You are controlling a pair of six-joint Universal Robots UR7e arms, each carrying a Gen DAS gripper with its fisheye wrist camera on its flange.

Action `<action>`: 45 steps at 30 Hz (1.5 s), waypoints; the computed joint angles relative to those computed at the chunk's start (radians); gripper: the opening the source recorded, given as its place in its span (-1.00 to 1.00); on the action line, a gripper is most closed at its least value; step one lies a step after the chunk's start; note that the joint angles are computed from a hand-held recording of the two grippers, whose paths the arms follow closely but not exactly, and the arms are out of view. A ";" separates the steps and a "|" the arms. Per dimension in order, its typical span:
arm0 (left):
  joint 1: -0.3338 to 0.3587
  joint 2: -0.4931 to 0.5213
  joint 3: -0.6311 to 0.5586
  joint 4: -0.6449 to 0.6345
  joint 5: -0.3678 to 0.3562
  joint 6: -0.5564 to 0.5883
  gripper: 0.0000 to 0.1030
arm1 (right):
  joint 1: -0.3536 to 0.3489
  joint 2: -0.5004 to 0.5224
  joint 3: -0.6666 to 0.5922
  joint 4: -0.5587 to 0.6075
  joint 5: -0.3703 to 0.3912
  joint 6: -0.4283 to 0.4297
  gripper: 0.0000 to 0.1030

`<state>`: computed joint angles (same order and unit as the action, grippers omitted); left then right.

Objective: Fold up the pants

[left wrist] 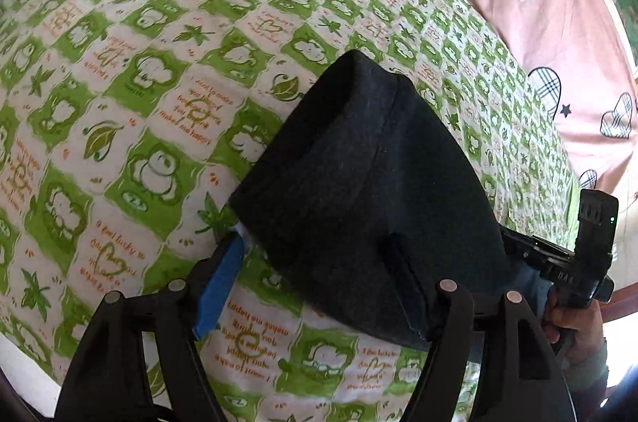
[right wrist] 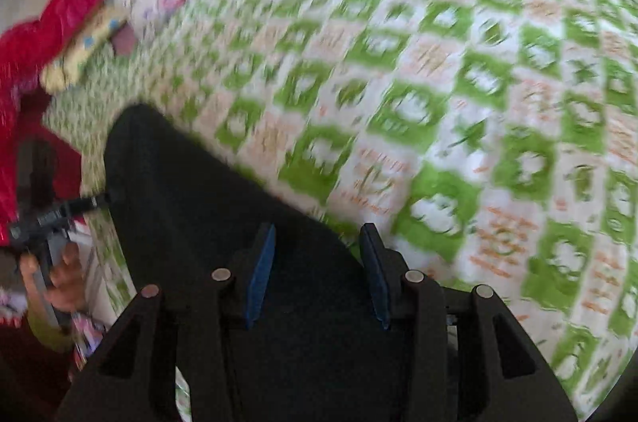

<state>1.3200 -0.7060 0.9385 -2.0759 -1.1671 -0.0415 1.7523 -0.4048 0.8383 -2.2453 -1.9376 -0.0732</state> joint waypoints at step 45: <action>-0.121 -0.143 0.266 -0.258 -0.032 0.364 -0.01 | 0.149 -0.363 0.867 -1.086 -0.420 0.119 -0.07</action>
<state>1.1993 -0.8494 1.2043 -2.3338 -1.1995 0.3221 1.9014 -0.7676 1.7053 -3.3314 -2.3575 0.0462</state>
